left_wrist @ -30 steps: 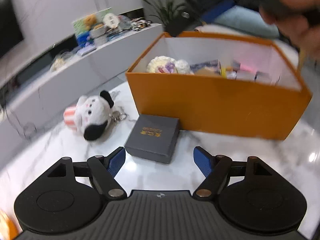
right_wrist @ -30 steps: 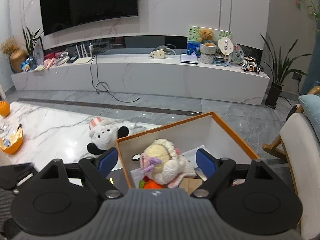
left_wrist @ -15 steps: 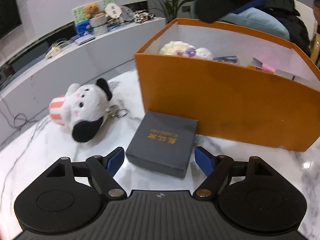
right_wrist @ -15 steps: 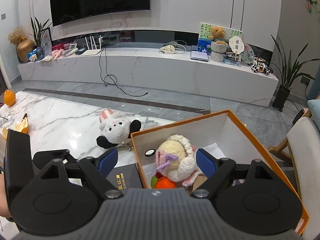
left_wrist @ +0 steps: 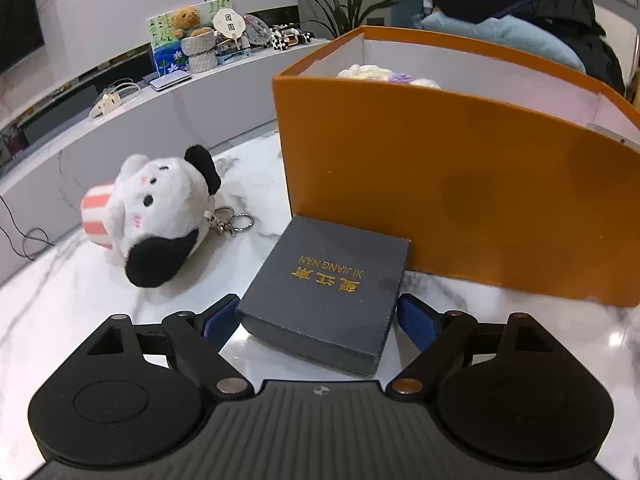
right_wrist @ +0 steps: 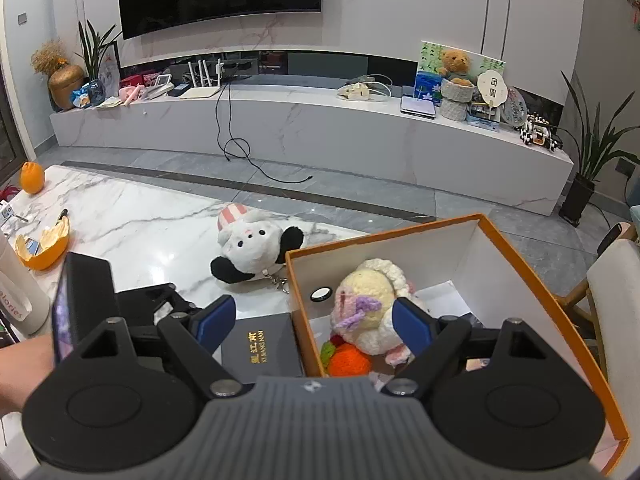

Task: Organize objects
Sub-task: 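Close left tool on the dark grey gift box while right tool grasps the white plush toy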

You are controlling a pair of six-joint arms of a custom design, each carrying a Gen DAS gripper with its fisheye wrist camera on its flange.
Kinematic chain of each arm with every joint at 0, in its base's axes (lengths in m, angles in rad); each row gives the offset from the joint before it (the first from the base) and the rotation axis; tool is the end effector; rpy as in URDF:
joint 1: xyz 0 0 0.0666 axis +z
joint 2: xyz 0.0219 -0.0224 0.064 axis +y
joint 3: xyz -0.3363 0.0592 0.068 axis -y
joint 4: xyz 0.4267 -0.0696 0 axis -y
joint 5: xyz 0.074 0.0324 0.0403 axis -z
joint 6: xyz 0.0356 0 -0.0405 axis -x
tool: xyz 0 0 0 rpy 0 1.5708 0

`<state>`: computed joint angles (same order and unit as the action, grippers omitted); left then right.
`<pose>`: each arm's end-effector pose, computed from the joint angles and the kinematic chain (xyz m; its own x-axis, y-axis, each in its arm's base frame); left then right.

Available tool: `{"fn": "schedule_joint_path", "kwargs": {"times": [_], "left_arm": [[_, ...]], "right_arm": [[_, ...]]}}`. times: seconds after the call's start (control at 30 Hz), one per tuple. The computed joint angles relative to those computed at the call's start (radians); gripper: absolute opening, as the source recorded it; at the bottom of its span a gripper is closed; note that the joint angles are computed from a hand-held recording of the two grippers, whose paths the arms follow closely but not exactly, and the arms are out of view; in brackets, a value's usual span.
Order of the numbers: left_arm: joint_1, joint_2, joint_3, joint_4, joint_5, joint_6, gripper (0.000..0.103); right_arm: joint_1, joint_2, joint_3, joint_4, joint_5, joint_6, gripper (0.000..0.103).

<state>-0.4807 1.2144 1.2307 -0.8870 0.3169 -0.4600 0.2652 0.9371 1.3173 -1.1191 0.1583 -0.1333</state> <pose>0.4063 -0.2249 0.3939 -0.3335 0.6497 -0.6831 0.8543 0.5148 0.0725 0.3435 0.0871 0.5266 -0.6636 -0.0442 -0.7468 -0.0587 0.9983 -0.0070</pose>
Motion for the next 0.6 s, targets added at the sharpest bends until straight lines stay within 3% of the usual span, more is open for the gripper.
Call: {"fn": "schedule_joint_path", "kwargs": {"times": [0.2, 0.4, 0.6], "left_arm": [[0.004, -0.025, -0.028, 0.024, 0.013, 0.036, 0.098], [-0.021, -0.072, -0.016, -0.117, -0.084, 0.107, 0.098], [0.042, -0.153, -0.055, -0.208, -0.071, 0.075, 0.098]], "right_arm": [[0.011, 0.008, 0.002, 0.004, 0.013, -0.01, 0.086], [0.041, 0.016, -0.01, 0.019, 0.029, -0.006, 0.086], [0.095, 0.051, -0.025, 0.096, 0.015, 0.106, 0.086]]}}
